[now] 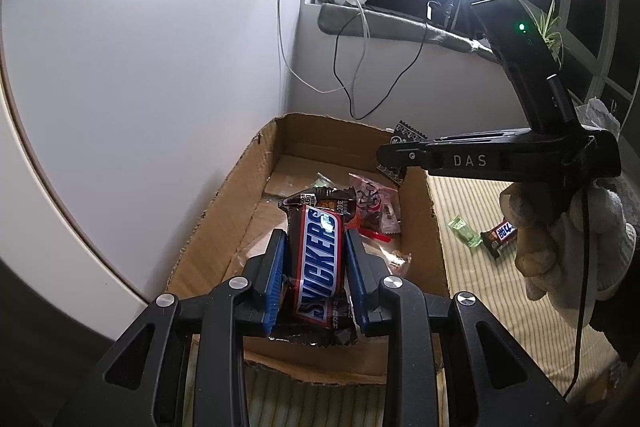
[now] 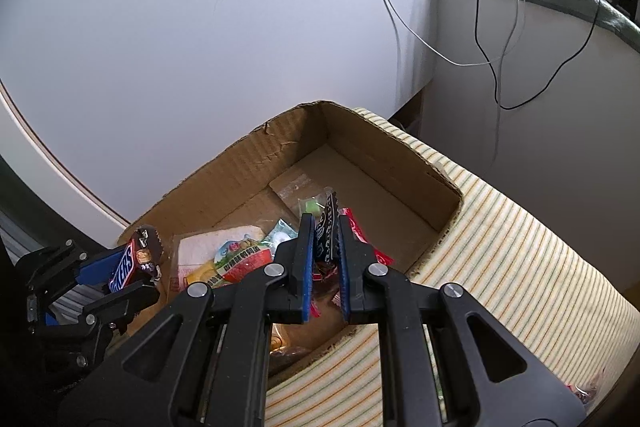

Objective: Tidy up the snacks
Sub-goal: 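Carry the Snickers bar and black packet in both grippers over the box, then open both grippers to drop the Snickers and black packet into the box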

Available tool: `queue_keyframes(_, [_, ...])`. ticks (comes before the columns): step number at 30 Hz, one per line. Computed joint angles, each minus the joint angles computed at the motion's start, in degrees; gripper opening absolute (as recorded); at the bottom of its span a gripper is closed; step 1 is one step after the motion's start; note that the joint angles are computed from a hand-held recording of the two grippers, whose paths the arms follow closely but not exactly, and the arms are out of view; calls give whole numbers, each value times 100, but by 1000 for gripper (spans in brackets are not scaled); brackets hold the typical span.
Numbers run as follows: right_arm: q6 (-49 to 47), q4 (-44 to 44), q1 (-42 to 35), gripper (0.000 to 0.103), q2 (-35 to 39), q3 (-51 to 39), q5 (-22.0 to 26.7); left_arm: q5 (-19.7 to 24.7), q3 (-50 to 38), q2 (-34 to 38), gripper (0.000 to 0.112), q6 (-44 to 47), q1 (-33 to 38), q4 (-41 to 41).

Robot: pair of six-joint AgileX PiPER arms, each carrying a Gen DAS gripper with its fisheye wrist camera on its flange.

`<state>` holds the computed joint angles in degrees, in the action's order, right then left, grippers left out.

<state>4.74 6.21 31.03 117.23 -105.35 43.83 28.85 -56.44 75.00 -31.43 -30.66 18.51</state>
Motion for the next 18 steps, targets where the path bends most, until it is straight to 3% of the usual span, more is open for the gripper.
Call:
queue_keyframes(4, [-32,-15,51,10,60,-109,45,14,-5,-15,28,-125,-6,106])
queue_keyframes(7, [-69,7,65,14,37,-100,34,21,-7,-36,35,-211,-32,191])
queue_keyframes(9, [78,-183,112,39,-1,-58,-17,45,-9,-49,45,-354,-67,323])
queue_keyframes(10, [115,-235,123,61,-41,-2,-75,55,-10,-61,46,-396,-81,357])
queue_keyframes(11, [176,-315,142,72,-124,123,-205,56,-7,-71,46,-446,-98,401])
queue_keyframes(18, [450,-727,230,81,-434,410,-366,168,-24,-131,46,-738,-280,689])
